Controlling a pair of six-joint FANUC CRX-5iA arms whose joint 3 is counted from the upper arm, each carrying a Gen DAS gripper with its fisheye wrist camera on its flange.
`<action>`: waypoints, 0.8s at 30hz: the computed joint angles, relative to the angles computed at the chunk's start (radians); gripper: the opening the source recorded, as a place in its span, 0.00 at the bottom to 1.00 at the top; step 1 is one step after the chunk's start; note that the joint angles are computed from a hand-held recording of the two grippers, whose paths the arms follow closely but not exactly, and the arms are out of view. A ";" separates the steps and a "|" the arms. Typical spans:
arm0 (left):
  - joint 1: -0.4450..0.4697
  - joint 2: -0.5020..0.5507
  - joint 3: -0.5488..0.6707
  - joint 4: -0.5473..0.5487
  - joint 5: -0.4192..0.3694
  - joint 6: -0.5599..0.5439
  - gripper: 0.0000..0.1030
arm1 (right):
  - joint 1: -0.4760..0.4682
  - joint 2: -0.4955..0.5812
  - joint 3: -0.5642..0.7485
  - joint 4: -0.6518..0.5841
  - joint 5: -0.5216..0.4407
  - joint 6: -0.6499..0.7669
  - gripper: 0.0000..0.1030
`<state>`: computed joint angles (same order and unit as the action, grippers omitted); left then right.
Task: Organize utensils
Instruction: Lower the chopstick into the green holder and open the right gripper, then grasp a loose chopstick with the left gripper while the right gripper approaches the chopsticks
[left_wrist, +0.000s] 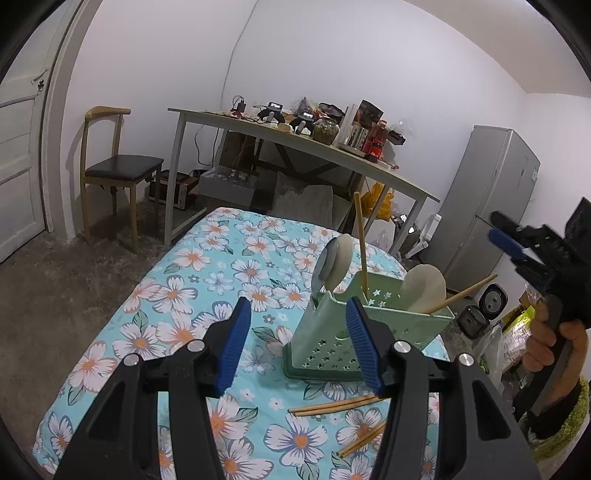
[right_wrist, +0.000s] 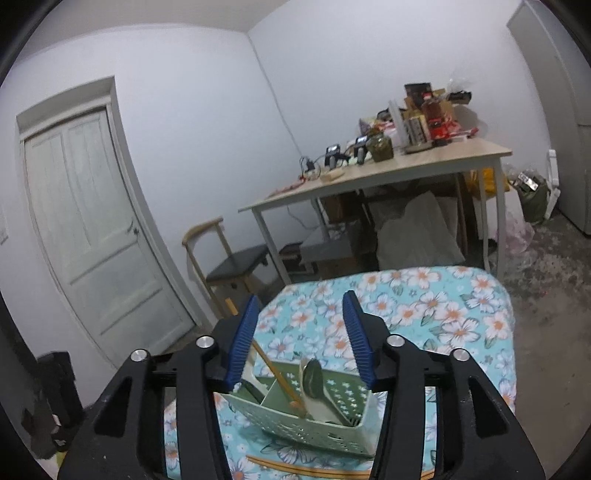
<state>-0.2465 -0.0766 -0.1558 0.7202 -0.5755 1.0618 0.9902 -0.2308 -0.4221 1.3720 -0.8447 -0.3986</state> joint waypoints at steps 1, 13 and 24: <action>-0.001 0.002 0.001 0.001 -0.001 -0.001 0.50 | 0.006 -0.012 -0.011 0.011 -0.014 -0.023 0.46; -0.014 0.042 0.038 -0.018 -0.055 -0.032 0.54 | 0.121 -0.149 -0.144 -0.117 -0.140 -0.245 0.50; -0.039 0.097 0.085 -0.101 -0.146 -0.040 0.58 | 0.114 -0.210 -0.326 -0.265 0.070 -0.555 0.50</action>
